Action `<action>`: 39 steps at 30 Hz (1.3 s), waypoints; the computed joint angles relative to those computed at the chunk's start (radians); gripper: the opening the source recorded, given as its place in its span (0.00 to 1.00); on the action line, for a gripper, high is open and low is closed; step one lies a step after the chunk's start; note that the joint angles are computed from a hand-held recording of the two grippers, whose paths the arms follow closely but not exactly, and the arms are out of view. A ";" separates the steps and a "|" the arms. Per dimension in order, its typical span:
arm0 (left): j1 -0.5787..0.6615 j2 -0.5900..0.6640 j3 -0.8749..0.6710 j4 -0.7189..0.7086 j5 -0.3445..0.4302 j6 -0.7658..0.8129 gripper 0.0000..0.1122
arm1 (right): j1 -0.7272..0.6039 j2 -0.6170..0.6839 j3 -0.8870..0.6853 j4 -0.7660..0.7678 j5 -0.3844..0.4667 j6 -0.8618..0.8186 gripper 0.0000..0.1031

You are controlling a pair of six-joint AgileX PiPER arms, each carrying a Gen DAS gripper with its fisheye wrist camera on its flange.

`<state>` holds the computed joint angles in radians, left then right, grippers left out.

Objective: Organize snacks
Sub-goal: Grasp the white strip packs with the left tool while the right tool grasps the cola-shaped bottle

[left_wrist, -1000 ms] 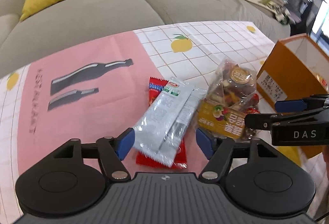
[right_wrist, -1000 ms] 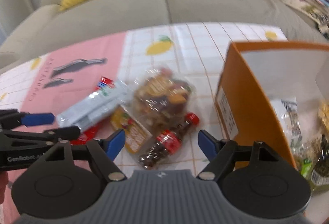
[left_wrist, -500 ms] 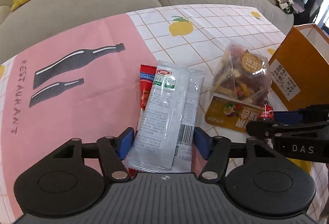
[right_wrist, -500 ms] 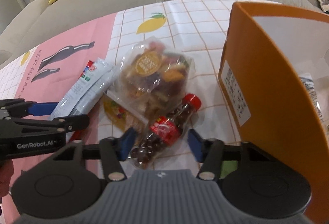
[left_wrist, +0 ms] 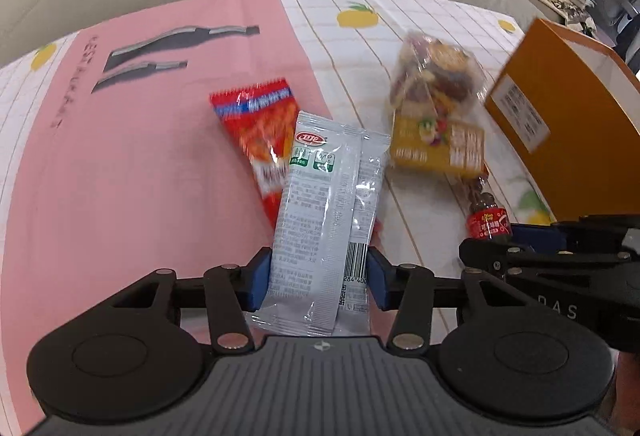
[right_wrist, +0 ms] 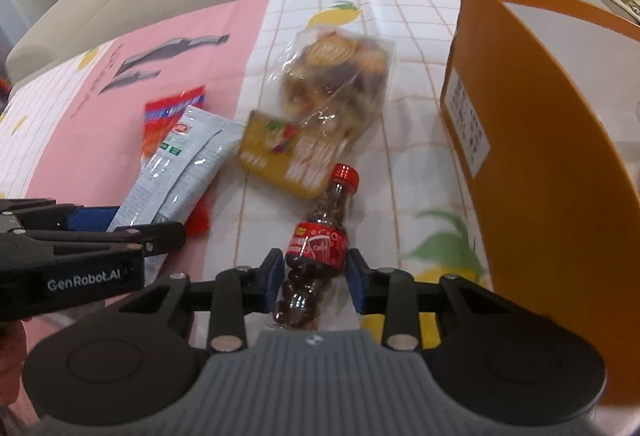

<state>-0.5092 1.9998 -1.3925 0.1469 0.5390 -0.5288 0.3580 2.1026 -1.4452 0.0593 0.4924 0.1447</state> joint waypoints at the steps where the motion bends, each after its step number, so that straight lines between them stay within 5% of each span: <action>1: -0.006 -0.018 0.025 -0.002 -0.003 -0.011 0.49 | 0.000 -0.014 0.024 0.010 -0.004 -0.017 0.31; 18: -0.167 -0.180 0.209 0.074 0.158 -0.279 0.48 | 0.050 -0.260 0.373 0.053 -0.048 -0.130 0.29; 25: -0.199 -0.176 0.223 0.159 0.151 -0.341 0.60 | 0.048 -0.276 0.392 0.061 -0.050 -0.139 0.30; 27: -0.201 -0.174 0.230 0.182 0.132 -0.354 0.64 | 0.054 -0.275 0.395 0.022 -0.063 -0.098 0.40; 32: -0.190 -0.168 0.233 0.235 0.076 -0.408 0.68 | 0.073 -0.271 0.407 -0.046 -0.101 -0.039 0.47; 39: -0.201 -0.144 0.216 0.258 0.090 -0.413 0.68 | 0.077 -0.270 0.415 -0.078 -0.129 -0.005 0.47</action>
